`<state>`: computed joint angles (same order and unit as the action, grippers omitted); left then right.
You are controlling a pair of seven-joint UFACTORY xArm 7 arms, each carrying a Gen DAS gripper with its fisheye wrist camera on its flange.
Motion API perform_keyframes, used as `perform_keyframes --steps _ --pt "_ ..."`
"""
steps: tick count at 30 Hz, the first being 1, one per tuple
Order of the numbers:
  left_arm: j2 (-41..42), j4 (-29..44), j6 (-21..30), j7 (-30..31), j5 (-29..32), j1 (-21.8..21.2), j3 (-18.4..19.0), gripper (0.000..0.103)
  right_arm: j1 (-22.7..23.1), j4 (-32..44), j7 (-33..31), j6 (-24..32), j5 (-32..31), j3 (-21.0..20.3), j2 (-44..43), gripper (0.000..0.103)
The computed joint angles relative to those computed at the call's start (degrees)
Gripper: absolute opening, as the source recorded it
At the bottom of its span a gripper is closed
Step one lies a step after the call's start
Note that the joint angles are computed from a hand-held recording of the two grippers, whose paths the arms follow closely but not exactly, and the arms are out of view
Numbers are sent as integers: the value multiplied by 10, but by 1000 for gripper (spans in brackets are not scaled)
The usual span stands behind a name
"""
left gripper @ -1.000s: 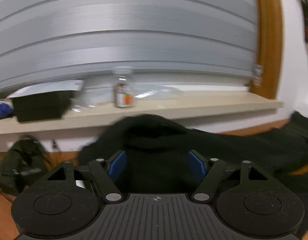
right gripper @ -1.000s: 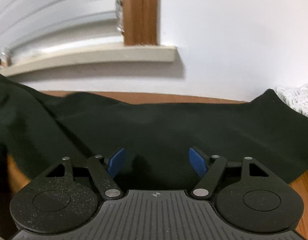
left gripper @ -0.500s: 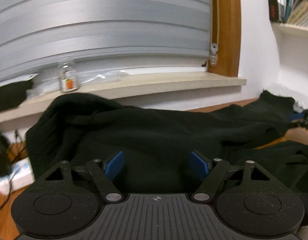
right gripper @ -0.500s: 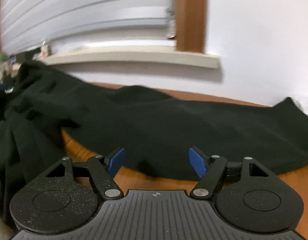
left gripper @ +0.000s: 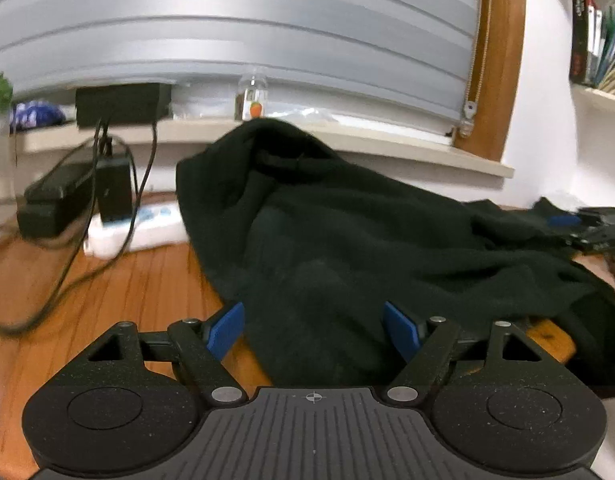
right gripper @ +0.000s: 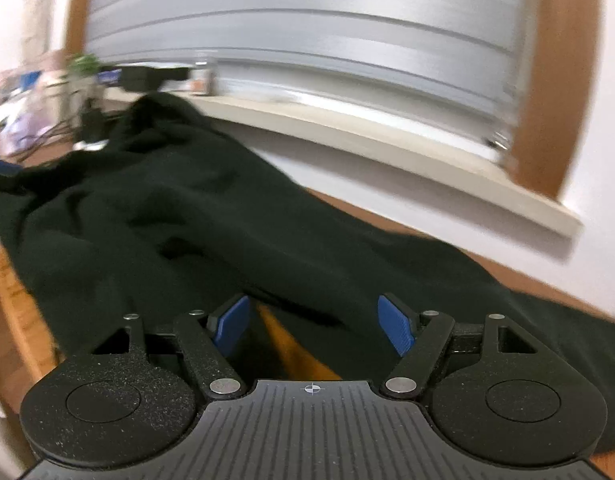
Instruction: Fold clothes
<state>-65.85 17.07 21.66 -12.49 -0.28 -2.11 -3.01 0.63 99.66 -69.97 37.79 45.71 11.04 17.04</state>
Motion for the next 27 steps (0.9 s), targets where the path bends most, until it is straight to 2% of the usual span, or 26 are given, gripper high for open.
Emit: perform_keyframes --steps 4,8,12,14,20,27 --pt "-30 -24 2 24 -13 -30 33 79 24 -41 -52 -54 -11 11 -18 71" --pt "-42 -35 2 57 -31 -54 63 79 27 -55 -61 -66 7 15 -24 71" --pt "-44 -42 -11 62 -56 -57 73 79 22 -65 -82 -34 37 12 -45 71" --pt "-25 -38 -25 59 -64 -54 69 79 25 -64 -87 -10 45 8 -50 71" --pt "54 1 -40 25 -44 -10 14 80 49 -44 -86 49 46 6 -47 71" --pt "102 24 -85 -5 -30 0 4 79 86 5 -71 118 11 22 -19 71"
